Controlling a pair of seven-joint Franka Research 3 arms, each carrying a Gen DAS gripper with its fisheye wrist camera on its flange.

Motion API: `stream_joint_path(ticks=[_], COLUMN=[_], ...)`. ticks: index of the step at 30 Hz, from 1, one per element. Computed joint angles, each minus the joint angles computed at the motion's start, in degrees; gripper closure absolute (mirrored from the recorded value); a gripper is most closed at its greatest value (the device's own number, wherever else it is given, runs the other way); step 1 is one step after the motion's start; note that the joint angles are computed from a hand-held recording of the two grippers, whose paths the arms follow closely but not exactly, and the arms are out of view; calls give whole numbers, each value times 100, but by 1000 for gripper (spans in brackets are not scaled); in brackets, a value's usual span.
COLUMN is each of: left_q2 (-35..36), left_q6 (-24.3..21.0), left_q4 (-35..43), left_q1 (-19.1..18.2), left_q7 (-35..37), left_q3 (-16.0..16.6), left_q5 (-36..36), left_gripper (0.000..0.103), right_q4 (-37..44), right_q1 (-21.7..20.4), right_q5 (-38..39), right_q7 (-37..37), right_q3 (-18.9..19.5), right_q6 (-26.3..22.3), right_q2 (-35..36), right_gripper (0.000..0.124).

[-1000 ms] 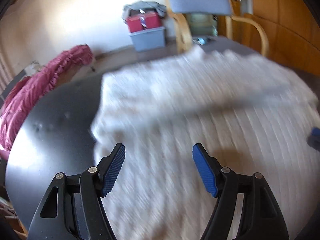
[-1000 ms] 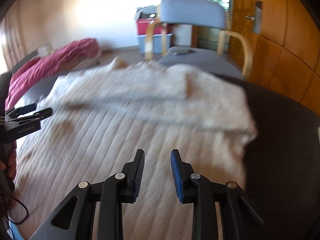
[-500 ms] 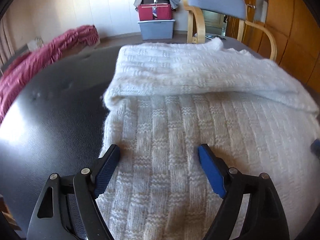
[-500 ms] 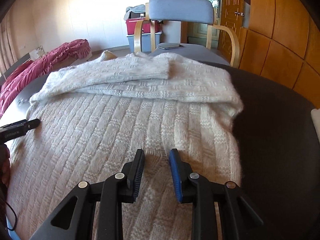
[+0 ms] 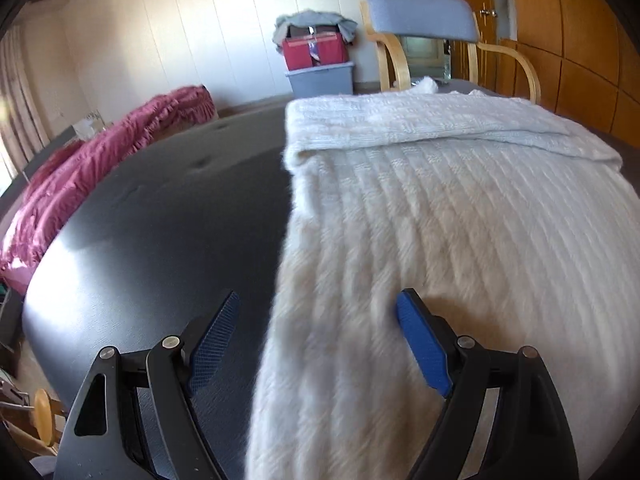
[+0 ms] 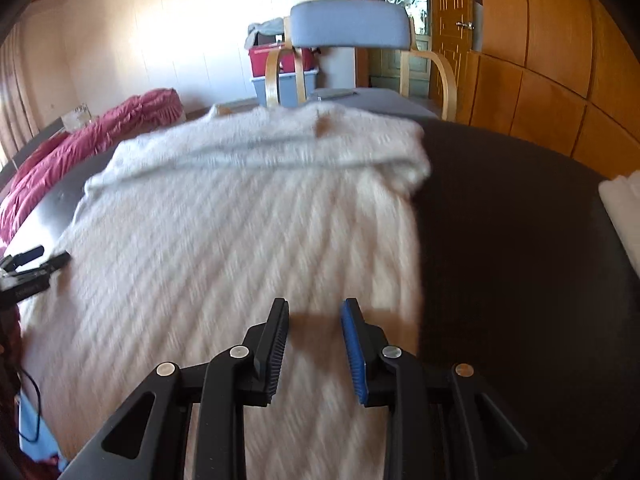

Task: Fold clothes

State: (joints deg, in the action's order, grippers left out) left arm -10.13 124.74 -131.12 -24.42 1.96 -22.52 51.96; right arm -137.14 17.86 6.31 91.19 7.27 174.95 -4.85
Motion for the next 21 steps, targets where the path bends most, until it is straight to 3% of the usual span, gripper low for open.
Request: stream_joint_path(ticks=[5,9,12,16,21], left_q2=[-580,-1210,-1701,-2276,-2433], left_q6=[243,950,1550,2320,2834], left_q4=[-588,-1285,-1806,-2377,-2531], left_q1=[-33,3,53,120,229], left_q7=[-253,-511,-635,-594,-159], left_q3=[-61,-32,-42,-65,-233], left_q5=[85,45,-14,-163,-451], left_gripper=[20,20,20,20,19], right_q4=[-471,-781,-1025,-1266,-1265], right_q1=[629,1117,1098,1496,1655], right_q5=[1763,3095,3651,5050,6483], right_q7=[-1399,-2490,-2888,-4078,-5318], right_q3=[-562,-1091,-1201,-1743,-2274], right_q6=[15,-198,-529,-963,-1843], right_q2=[-497,-953,-1281,-1733,-1893], right_gripper=[97,96,96,94,89])
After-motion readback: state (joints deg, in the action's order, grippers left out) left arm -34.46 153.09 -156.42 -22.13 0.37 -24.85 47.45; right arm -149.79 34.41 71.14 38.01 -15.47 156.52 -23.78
